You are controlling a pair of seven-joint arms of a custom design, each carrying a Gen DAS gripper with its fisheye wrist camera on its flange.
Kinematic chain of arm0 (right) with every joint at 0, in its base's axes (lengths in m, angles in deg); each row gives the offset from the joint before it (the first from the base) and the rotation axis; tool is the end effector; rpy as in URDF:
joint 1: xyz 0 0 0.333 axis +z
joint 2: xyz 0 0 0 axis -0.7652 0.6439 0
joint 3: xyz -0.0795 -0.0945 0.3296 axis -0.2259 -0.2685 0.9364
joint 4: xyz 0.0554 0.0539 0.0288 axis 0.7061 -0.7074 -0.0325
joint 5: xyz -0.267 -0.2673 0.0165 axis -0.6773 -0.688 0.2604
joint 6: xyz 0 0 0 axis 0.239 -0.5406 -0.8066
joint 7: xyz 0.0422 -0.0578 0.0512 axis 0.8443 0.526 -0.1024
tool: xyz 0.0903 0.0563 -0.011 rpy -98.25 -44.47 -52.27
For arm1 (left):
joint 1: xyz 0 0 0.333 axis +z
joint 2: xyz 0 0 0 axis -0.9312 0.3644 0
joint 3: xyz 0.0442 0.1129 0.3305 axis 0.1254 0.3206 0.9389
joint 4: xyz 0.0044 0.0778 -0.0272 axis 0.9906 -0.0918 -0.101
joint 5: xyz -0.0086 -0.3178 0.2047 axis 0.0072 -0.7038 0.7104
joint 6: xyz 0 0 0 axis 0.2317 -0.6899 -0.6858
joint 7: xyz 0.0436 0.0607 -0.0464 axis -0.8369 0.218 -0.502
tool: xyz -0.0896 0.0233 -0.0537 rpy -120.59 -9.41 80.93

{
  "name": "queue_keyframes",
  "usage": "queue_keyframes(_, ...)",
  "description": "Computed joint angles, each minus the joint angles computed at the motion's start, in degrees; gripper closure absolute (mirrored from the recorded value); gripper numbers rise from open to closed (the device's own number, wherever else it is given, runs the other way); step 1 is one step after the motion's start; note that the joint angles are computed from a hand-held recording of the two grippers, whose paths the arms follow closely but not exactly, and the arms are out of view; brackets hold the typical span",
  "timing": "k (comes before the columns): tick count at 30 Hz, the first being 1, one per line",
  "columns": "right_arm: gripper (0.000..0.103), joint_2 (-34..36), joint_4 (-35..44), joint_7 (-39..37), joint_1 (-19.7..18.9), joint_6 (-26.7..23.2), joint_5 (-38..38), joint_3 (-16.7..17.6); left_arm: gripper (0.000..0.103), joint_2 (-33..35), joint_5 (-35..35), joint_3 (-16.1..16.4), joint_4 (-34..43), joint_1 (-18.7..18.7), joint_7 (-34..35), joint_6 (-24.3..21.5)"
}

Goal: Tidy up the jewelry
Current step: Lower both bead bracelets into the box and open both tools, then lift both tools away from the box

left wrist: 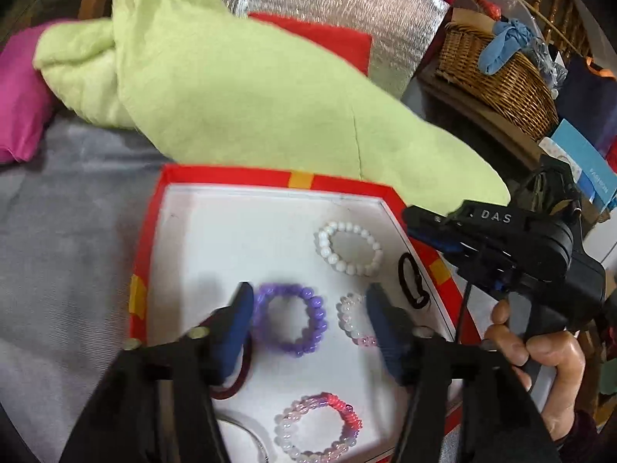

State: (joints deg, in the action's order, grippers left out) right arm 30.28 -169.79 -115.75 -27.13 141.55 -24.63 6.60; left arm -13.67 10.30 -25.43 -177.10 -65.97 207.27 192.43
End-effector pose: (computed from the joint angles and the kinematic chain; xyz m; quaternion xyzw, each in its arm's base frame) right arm 0.5344 0.2820 0.4516 -0.2811 0.8463 -0.1668 0.4206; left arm 0.5935 -0.0709 0.4864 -0.4060 0.8158 -0.4118 0.0068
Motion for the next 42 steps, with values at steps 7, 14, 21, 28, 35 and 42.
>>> queue_keyframes(7,0.068,-4.5,-2.4,-8.4,1.0,-5.1,5.9,2.4,0.03,-4.3,0.7,0.8,-3.3,-0.9,0.6,7.6)
queue_keyframes(14,0.038,-8.4,-4.4,-19.9,2.7,-10.8,16.2,6.0,0.021,-10.8,3.3,2.4,-11.0,-3.2,3.2,20.2)
queue_keyframes(21,0.038,-11.6,-3.6,-33.0,7.0,-26.3,24.8,11.4,0.02,-17.2,3.3,6.1,-18.4,-6.5,6.2,28.9)
queue_keyframes(28,0.036,-11.4,-1.1,-36.8,14.2,-43.4,26.3,16.5,0.018,-27.5,-3.5,12.9,-26.3,-11.2,12.7,30.1)
queue_keyframes(35,0.032,-10.6,1.3,-32.4,20.5,-54.4,23.7,18.8,0.018,-34.0,2.2,15.8,-32.1,-10.5,8.2,26.9)
queue_keyframes(42,0.03,-7.7,3.7,-34.4,22.0,-53.8,23.5,17.0,0.018,-32.4,4.1,17.9,-31.5,-12.6,5.4,29.0)
